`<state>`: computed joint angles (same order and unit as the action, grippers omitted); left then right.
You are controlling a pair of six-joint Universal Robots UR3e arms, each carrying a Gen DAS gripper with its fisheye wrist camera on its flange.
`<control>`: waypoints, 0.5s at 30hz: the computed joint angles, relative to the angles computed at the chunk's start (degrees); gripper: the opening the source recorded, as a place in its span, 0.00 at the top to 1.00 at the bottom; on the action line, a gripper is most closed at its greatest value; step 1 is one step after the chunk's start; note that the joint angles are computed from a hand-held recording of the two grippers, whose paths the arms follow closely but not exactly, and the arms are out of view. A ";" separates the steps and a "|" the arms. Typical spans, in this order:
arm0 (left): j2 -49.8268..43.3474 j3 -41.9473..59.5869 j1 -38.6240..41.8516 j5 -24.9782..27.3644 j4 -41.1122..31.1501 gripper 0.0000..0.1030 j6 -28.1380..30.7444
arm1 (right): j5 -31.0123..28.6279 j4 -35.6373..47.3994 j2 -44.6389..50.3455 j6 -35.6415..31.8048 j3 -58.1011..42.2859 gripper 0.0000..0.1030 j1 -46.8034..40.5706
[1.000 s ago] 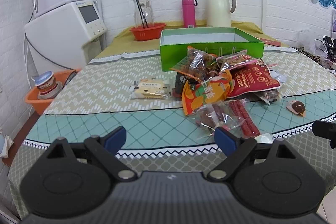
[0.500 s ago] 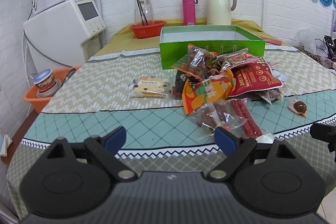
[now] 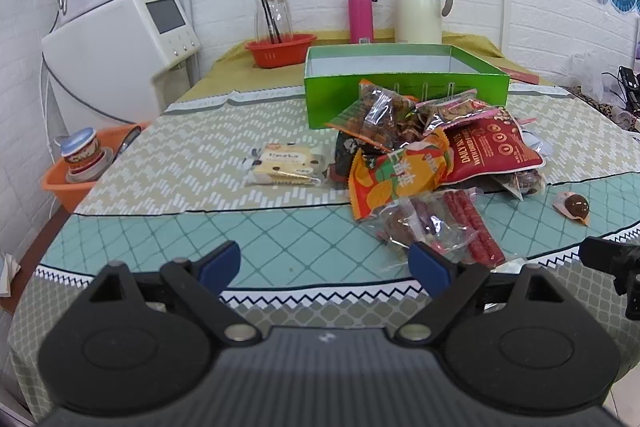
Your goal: Organize snacks
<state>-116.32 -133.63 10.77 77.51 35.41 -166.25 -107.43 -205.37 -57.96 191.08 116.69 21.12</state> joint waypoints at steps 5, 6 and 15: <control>-0.13 0.64 0.38 -0.24 -1.16 0.13 -0.21 | 0.16 0.74 0.69 0.18 -0.67 0.00 -0.05; -0.19 0.72 0.44 -0.32 -1.17 0.13 -0.24 | 0.11 0.85 0.76 0.33 -0.71 0.00 -0.07; -0.16 0.50 0.68 -0.62 -1.05 0.13 -0.45 | 0.09 0.31 0.81 0.20 -0.53 0.00 0.06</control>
<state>-116.48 -133.13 11.44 76.89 34.36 -166.70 -107.34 -205.06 -57.15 191.28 116.16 21.17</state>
